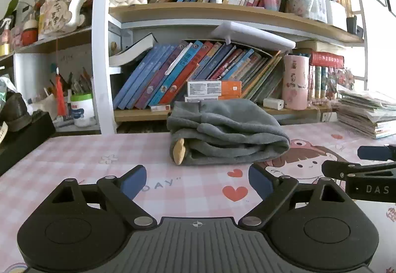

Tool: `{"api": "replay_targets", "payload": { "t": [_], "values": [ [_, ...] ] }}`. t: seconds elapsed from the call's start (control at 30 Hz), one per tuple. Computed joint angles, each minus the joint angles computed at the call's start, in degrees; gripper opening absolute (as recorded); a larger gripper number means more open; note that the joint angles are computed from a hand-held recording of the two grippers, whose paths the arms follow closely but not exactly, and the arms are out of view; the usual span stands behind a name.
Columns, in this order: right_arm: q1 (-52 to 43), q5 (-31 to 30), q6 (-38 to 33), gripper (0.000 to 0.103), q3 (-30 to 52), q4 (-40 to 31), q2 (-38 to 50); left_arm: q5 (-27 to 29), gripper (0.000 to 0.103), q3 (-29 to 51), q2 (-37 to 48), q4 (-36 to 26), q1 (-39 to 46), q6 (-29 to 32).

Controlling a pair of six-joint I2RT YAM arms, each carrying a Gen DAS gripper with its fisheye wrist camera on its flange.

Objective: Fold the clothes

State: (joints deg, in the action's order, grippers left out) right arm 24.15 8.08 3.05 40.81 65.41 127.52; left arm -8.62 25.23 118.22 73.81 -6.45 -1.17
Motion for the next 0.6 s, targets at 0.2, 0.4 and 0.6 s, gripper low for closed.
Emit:
{"api": "replay_targets", "payload": {
  "t": [0.2, 0.4, 0.6],
  "values": [
    [0.3, 0.8, 0.1, 0.096, -0.4, 1.0, 0.2, 1.0, 0.097, -0.1, 0.3, 0.5, 0.8, -1.6],
    [1.3, 3.1, -0.9, 0.102, -0.1, 0.8, 0.4, 0.9, 0.097, 0.8, -0.1, -2.2, 0.9, -2.2],
    [2.2, 4.9, -2.4, 0.103, -0.4, 2.2, 0.9, -0.6, 0.101, 0.1, 0.3, -0.4, 0.0, -1.5]
  ]
}}
